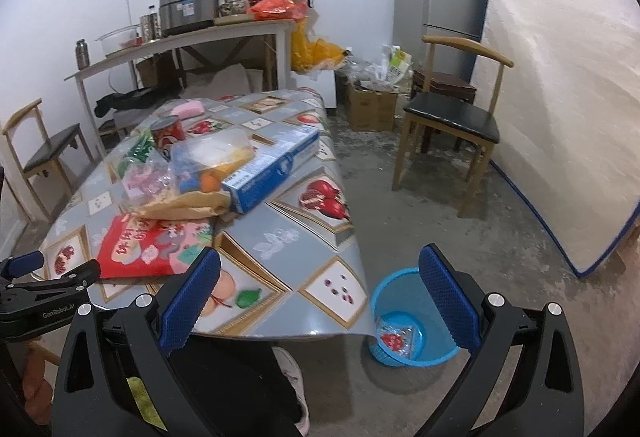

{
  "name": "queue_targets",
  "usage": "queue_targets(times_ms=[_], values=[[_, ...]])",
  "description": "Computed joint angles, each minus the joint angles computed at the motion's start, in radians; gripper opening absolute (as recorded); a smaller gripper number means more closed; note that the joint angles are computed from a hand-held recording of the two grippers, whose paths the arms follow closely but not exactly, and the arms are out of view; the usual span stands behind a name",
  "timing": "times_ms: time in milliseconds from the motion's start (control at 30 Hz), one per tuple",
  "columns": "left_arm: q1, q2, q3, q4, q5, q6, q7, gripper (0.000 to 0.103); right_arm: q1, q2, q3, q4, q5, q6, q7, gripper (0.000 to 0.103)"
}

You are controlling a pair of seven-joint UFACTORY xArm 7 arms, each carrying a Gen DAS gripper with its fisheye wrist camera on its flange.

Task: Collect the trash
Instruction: 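Grasp the clear plastic bag with the left tool while the right tool approaches the table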

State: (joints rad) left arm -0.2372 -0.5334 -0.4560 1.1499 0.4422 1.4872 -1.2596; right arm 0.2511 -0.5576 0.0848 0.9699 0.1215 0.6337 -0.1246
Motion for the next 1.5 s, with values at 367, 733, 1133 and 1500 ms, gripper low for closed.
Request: queue_targets(times_ms=[367, 733, 1133, 1500], values=[[0.032, -0.162, 0.075, -0.154, -0.016, -0.093, 0.057, 0.096, 0.051, 0.141, -0.005, 0.12, 0.075, -0.011, -0.035, 0.097], [0.085, -0.343, 0.135, -0.371, -0.046, -0.424, 0.173, 0.096, 0.078, 0.348, 0.021, 0.318, 0.124, 0.049, -0.104, 0.097], [0.198, -0.436, 0.181, -0.536, -0.117, -0.777, 0.291, 0.096, 0.122, 0.573, 0.103, 0.559, 0.046, 0.026, -0.402, 0.097], [0.256, -0.218, 0.326, -0.438, -0.224, -0.941, 0.518, 0.071, 0.12, 0.582, 0.105, 0.516, 0.179, 0.064, -0.331, 0.097]])
